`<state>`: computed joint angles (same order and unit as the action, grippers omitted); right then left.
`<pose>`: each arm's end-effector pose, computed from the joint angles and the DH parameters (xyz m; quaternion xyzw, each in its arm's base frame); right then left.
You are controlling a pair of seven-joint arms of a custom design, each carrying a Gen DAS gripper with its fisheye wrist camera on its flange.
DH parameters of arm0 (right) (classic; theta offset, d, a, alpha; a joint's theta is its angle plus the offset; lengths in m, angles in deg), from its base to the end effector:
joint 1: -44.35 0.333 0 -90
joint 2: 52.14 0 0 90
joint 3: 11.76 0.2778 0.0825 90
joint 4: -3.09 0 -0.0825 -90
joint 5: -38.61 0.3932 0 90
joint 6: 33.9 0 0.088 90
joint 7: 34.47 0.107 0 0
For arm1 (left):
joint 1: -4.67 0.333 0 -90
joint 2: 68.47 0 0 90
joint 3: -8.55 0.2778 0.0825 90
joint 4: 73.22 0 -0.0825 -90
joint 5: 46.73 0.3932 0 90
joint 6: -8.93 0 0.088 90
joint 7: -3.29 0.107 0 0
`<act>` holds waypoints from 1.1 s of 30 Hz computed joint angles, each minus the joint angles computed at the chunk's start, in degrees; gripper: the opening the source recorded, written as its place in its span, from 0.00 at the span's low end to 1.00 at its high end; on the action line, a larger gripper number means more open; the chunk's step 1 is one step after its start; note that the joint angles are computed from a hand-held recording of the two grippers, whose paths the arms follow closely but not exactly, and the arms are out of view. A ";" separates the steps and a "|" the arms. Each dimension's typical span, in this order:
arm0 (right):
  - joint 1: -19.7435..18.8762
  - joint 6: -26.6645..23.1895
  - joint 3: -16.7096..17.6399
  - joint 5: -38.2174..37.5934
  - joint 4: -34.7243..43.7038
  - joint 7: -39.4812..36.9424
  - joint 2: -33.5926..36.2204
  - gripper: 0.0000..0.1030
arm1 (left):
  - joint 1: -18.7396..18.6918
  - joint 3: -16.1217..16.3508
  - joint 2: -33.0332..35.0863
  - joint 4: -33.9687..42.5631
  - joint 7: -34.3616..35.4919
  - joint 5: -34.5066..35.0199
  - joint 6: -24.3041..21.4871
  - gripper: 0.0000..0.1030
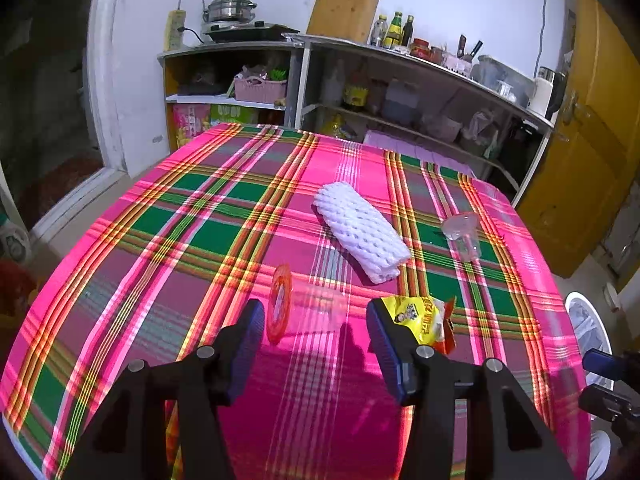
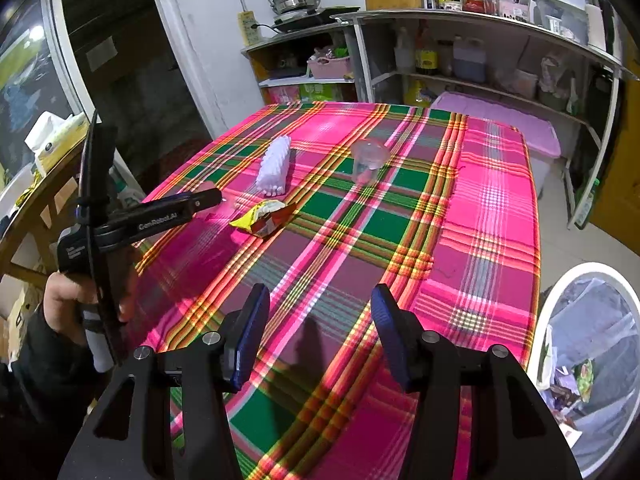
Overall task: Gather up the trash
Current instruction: 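Reach the left gripper to the orange lid while the right gripper reaches the yellow snack bag, then grasp the orange lid with the left gripper while the right gripper grasps the yellow snack bag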
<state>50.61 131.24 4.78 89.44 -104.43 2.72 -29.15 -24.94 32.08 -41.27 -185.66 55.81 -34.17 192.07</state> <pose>0.6265 0.2013 0.3146 -0.7870 0.4879 -0.0852 0.3679 0.6460 -0.1101 0.2970 -0.7140 0.5801 -0.3006 0.2517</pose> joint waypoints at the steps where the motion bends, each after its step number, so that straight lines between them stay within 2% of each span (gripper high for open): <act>1: 0.21 -0.02 -0.19 -0.37 0.35 0.43 0.26 0.52 | 0.48 -0.52 0.30 0.60 0.31 -0.03 -0.44 0.51; 6: 0.85 -0.33 -0.42 -2.80 2.56 2.60 1.94 0.52 | 4.89 -4.90 2.13 4.34 1.12 1.12 -3.67 0.51; 7: 0.94 -0.37 -0.34 -3.33 3.06 2.94 2.32 0.52 | 4.89 -4.82 2.47 4.84 0.68 1.80 -4.04 0.51; 9: 1.17 -0.56 -0.12 -4.62 4.54 3.54 3.47 0.52 | 5.75 -5.60 2.87 5.53 0.26 2.89 -4.42 0.40; 11: 1.74 -1.08 -0.26 -6.63 6.47 4.83 4.92 0.52 | 5.88 -5.52 3.10 5.73 -0.67 4.04 -4.07 0.40; 13: 2.02 -2.25 -0.13 -8.44 8.79 6.13 6.64 0.52 | 6.77 -6.30 2.75 5.19 -0.68 4.56 -3.30 0.22; 14: 2.05 -2.76 0.02 -9.14 9.81 6.68 7.43 0.52 | 8.10 -7.66 2.33 4.80 -0.02 4.42 -3.25 0.17; 17: 2.68 -5.23 -0.04 -11.57 13.90 9.49 10.41 0.53 | 8.58 -7.79 1.09 2.58 0.03 4.07 -1.27 0.15; 21: 3.80 -8.74 -0.15 -14.62 20.03 13.15 14.76 0.61 | 9.24 -8.32 -0.59 -0.51 1.75 2.11 1.32 0.12; 24: 5.18 -10.92 -0.90 -17.10 24.68 17.22 18.06 0.61 | 8.43 -7.47 -1.68 -2.57 3.28 0.10 3.09 0.07; 30: 8.36 -12.72 -3.50 -23.32 31.95 26.20 23.24 0.61 | 6.88 -6.15 -3.75 -6.52 7.22 -3.76 7.24 0.06; 33: 9.07 -13.92 -4.30 -25.93 34.00 30.27 24.53 0.61 | 8.11 -7.63 -4.37 -7.75 9.36 -5.27 8.28 0.05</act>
<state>59.68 117.32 0.48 63.51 -70.43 32.99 -4.62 -16.82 24.45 -45.65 -193.41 65.17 -39.45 200.35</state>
